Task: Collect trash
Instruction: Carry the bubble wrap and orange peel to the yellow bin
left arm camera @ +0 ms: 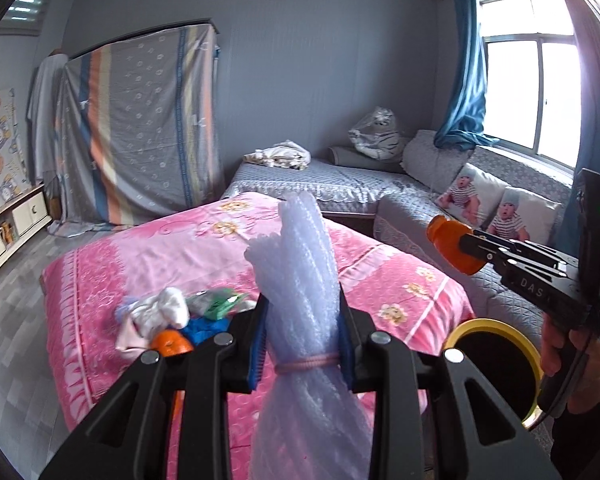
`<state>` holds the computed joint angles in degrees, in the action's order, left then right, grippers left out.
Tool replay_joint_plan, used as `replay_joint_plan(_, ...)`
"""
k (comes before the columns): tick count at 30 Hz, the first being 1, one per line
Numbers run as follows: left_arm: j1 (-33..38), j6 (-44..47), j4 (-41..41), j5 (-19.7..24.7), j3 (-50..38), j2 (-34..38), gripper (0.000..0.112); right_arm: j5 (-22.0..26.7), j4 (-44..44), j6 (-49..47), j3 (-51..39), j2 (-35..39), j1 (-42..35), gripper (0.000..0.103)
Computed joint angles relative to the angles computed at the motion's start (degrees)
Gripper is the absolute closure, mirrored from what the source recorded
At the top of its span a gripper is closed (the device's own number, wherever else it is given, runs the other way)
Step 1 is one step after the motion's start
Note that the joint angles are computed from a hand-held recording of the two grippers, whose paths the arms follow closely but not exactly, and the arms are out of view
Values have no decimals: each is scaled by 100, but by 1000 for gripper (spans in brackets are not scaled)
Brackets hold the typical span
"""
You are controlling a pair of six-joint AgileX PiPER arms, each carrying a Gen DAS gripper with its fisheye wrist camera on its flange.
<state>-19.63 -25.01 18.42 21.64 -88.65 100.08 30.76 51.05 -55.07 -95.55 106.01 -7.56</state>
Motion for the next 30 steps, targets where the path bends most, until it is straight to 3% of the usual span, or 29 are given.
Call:
replay_joint_plan(21, -1187, 1805, -1566, 716, -2383, 1725, 85, -442, 752, -422, 902, -146, -1650, 85)
replay_joint_plan(30, -1523, 2497, -2362, 1353, -3870, 2790, 85, -551, 887, -446, 1193, -45, -2090, 85)
